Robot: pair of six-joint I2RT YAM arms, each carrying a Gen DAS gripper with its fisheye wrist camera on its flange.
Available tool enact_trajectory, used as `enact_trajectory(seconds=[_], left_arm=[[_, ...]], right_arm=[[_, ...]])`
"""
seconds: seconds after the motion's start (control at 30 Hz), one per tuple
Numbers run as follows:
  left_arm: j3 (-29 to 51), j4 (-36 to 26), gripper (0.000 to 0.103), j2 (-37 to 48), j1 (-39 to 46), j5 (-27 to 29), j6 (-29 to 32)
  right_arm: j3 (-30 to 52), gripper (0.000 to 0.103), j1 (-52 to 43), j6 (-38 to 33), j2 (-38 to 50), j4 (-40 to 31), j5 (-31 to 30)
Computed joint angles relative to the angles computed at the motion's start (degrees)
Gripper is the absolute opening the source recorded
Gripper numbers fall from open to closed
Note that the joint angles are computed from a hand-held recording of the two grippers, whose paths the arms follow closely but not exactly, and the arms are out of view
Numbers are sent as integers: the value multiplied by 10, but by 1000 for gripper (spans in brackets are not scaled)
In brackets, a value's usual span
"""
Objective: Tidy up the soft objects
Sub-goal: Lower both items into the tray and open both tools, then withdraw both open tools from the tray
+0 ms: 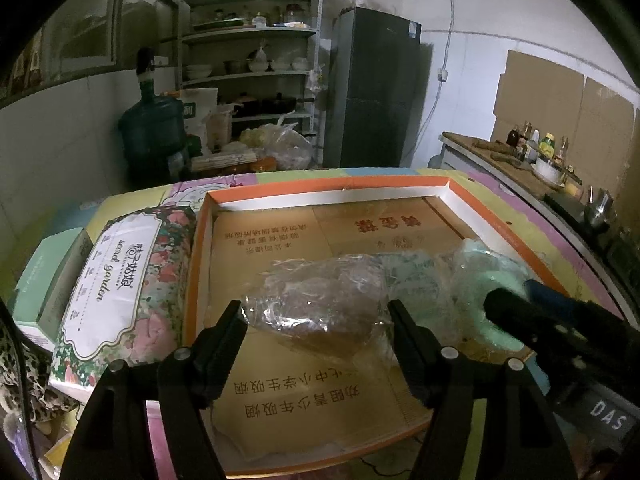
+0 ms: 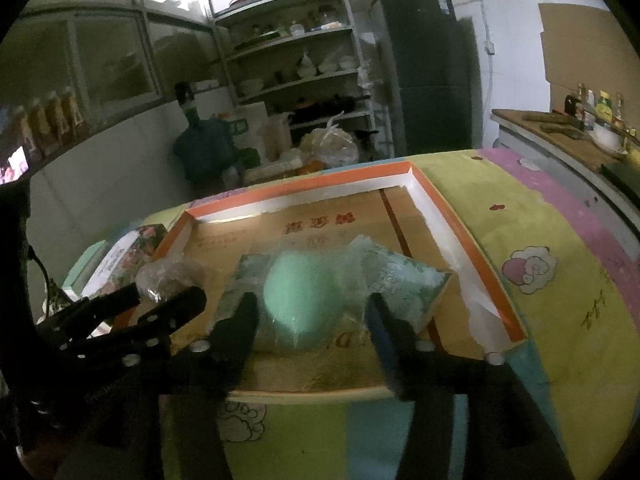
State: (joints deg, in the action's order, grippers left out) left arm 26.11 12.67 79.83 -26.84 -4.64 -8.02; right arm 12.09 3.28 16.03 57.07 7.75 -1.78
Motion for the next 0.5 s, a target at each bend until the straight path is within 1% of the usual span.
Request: enact_trajectory(seconds=[0.23, 0.4, 0.5], left_arm=[[-8, -1, 73, -15, -11, -15, 2], [-18, -1, 80, -38, -18, -26, 3], [-28, -3, 83, -60, -19, -24, 1]], right_arm=[[-7, 60, -3, 5, -31, -15, 1], [-15, 60, -2, 10, -89, -51, 5], [-19, 60, -2, 15, -144, -91, 8]])
